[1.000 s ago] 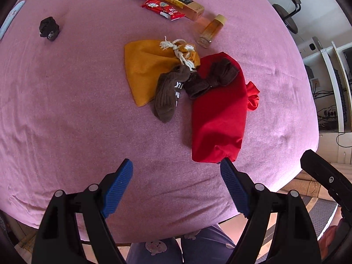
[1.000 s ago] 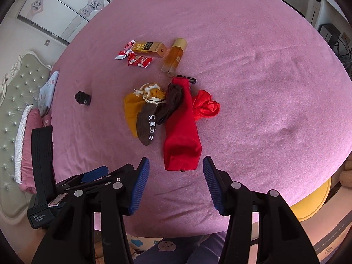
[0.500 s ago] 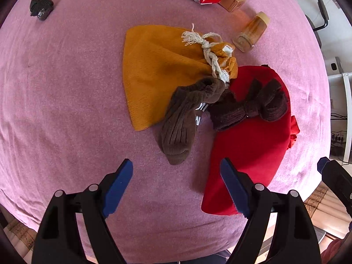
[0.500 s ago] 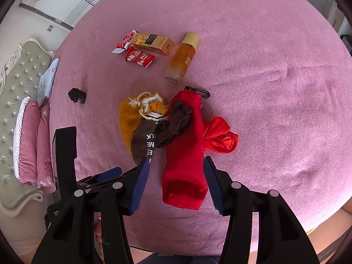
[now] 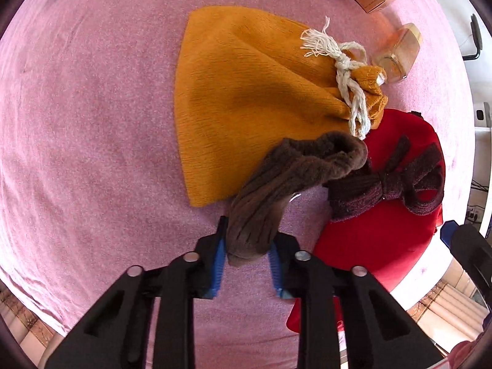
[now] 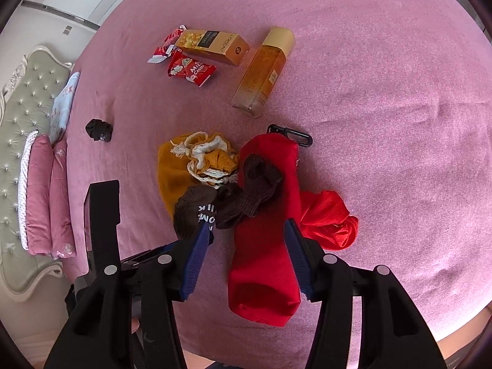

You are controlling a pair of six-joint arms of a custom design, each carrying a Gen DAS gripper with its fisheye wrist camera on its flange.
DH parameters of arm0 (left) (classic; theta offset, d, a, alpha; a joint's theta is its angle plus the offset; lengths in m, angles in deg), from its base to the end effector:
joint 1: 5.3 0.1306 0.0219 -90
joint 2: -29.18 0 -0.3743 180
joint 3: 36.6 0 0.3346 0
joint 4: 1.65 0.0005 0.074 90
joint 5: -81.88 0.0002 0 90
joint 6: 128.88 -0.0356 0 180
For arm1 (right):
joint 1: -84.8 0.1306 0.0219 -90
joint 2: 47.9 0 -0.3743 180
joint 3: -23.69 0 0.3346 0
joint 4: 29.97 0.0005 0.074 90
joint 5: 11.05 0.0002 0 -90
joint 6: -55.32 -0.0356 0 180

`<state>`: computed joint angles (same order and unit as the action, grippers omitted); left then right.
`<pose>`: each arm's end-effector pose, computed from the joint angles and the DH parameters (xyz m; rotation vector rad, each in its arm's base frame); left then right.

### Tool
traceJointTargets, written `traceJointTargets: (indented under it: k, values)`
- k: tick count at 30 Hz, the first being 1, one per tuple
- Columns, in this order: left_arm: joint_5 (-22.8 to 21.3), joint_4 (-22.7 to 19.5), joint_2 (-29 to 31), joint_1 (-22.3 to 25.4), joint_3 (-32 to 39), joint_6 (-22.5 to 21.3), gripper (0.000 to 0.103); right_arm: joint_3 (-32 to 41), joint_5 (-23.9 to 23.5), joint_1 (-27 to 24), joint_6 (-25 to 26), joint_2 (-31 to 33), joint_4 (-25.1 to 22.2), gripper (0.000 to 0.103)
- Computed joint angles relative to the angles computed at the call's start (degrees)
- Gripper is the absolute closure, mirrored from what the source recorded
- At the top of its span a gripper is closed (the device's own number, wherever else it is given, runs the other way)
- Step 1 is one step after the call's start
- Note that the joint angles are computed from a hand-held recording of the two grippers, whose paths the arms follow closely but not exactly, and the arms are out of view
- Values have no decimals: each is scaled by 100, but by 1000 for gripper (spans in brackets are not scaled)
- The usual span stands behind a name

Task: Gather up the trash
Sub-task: 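Grasp the brown sock with the left tool while the right tool grasps the dark brown sock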

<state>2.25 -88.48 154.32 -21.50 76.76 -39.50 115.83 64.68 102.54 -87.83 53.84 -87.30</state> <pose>0.5247 -0.1596 0.2606 -0.4128 -2.9305 0.2359 0.4454 0.1512 0.3414 0.8083 2.7746 0.6365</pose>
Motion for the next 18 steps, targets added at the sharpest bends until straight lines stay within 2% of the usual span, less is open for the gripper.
traceJointTargets:
  k: [2, 6, 9, 12, 13, 14, 18]
  values:
    - [161, -135, 63, 125, 112, -106, 91, 40, -51, -9, 3, 129, 46, 52]
    - [357, -219, 48, 305, 124, -123, 91, 178, -52, -43, 29, 411, 3, 55]
    - [496, -282, -34, 490, 87, -200, 91, 321, -45, -71, 76, 607, -99, 63]
    - [584, -337, -68, 590, 92, -261, 91, 461, -39, -79, 148, 740, -215, 77]
    - [595, -355, -100, 642, 64, -302, 91, 470, -71, -82, 164, 755, -206, 89]
    - [603, -367, -110, 675, 56, -326, 91, 483, -113, -86, 181, 761, -211, 92]
    - [604, -388, -210, 838, -28, -493, 91, 439, -13, -5, 148, 613, -178, 93]
